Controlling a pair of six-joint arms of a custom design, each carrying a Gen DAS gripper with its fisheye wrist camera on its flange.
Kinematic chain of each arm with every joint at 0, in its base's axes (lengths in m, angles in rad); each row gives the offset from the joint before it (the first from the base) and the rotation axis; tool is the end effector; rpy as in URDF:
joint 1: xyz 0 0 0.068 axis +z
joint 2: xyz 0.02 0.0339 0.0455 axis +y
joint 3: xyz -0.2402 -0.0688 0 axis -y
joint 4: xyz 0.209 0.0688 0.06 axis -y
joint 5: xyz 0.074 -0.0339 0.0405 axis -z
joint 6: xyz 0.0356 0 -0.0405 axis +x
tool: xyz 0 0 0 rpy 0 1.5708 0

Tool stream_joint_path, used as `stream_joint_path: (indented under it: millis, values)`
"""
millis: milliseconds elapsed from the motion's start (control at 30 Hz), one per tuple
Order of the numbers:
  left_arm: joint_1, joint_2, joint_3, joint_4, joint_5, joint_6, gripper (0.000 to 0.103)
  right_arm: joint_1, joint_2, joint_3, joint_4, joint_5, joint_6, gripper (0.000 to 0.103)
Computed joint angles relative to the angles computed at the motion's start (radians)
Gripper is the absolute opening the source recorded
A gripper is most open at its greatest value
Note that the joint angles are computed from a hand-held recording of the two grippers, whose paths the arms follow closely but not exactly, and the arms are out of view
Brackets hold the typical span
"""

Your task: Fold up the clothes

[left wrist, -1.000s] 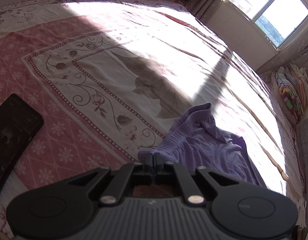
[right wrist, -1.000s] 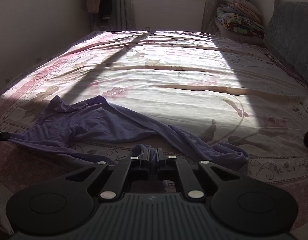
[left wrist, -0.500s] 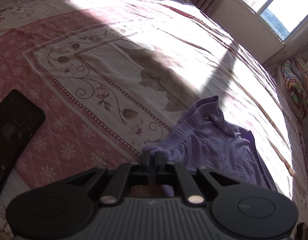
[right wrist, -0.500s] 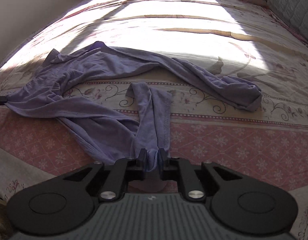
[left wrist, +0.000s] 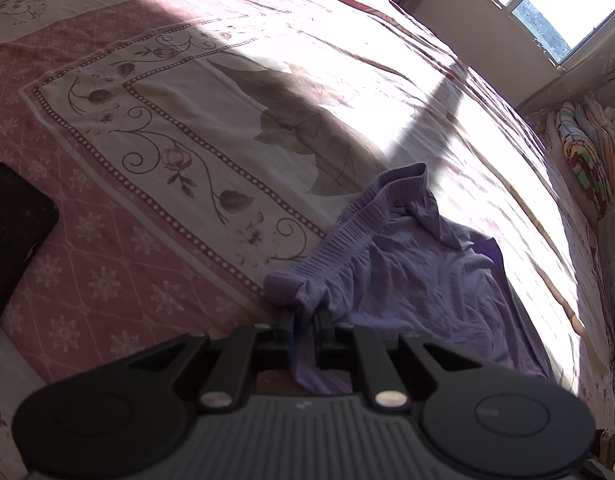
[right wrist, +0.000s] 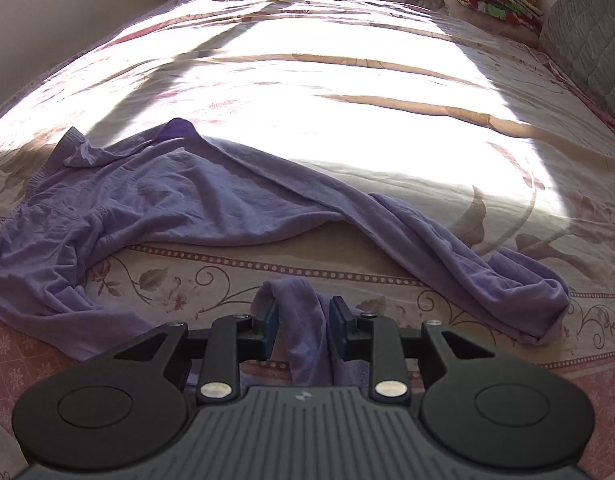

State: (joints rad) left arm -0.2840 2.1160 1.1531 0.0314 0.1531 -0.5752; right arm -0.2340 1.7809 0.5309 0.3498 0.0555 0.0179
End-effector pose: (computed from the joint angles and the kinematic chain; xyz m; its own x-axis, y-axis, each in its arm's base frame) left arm 0.3617 -0.1112 0.0940 -0.8446 -0.3136 -0.4340 -0.1134 0.8970 -0.4273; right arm 0.2534 -0.0624 0.0832 -0.7572 0.1989 -0.6221 0.2786 0.9598 -0.0323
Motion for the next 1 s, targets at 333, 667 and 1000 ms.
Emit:
stream_joint_path:
  millis: [333, 667, 1000]
  values:
    - [-0.014, 0.022, 0.032, -0.016, 0.008, -0.004, 0.009, -0.100, -0.084, -0.100, 0.096, 0.041, -0.107, 0.000]
    - [-0.032, 0.035, 0.045, -0.016, 0.008, -0.020, 0.020, -0.313, -0.195, -0.142, -0.048, -0.142, -0.166, 0.012]
    - [-0.023, 0.041, 0.053, -0.028, 0.026, -0.008, 0.024, -0.014, -0.049, -0.032, -0.004, -0.030, -0.052, 0.033]
